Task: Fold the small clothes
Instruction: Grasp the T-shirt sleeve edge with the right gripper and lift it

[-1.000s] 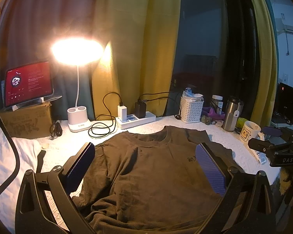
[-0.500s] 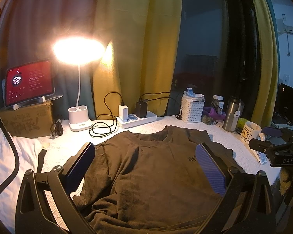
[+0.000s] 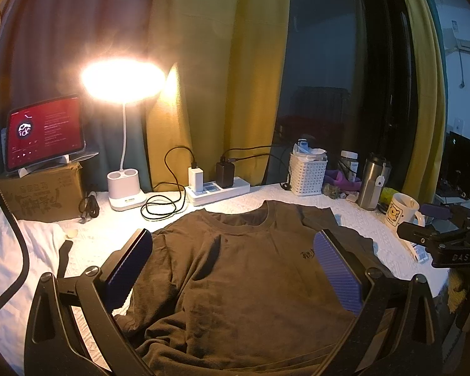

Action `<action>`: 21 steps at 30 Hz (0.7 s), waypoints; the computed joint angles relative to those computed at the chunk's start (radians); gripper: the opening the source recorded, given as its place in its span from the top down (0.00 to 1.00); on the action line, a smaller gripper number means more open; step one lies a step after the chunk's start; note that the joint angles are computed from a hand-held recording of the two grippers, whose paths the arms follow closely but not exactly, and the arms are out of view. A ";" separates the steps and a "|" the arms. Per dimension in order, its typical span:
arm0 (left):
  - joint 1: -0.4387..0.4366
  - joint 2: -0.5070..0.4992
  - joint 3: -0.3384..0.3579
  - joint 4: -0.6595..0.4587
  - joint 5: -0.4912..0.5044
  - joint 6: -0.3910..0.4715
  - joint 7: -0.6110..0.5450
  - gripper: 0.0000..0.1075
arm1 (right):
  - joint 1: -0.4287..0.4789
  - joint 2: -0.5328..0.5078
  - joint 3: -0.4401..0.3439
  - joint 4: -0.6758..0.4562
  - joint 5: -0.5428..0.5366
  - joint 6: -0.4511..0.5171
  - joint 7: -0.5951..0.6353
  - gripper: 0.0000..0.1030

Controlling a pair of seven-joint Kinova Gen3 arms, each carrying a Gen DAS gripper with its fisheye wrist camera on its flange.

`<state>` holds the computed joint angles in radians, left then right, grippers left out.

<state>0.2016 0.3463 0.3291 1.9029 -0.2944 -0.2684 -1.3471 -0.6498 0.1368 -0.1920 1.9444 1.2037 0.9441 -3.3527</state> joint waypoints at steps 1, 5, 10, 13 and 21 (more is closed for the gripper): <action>0.006 0.002 -0.004 -0.004 0.003 0.002 -0.003 0.05 | 0.002 0.000 0.001 -0.002 -0.002 -0.003 0.004 0.00; 0.026 0.015 -0.015 -0.026 0.014 0.016 -0.019 0.05 | 0.020 0.005 0.012 0.007 0.003 -0.035 0.004 0.00; 0.054 0.048 -0.023 -0.083 0.041 0.066 -0.054 0.05 | 0.060 0.014 0.038 0.030 0.014 -0.085 -0.003 0.00; 0.071 0.077 -0.023 -0.134 0.064 0.116 -0.082 0.05 | 0.092 0.015 0.055 0.040 0.003 -0.114 0.012 0.00; 0.146 0.161 -0.071 -0.285 0.171 0.261 -0.164 0.05 | 0.217 0.040 0.122 0.061 -0.043 -0.268 0.106 0.00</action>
<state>0.3471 0.5075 0.2583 1.6175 -0.1235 -0.0078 -1.5110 -0.4325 0.1771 -0.0696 2.0058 1.1610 0.6761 -3.2466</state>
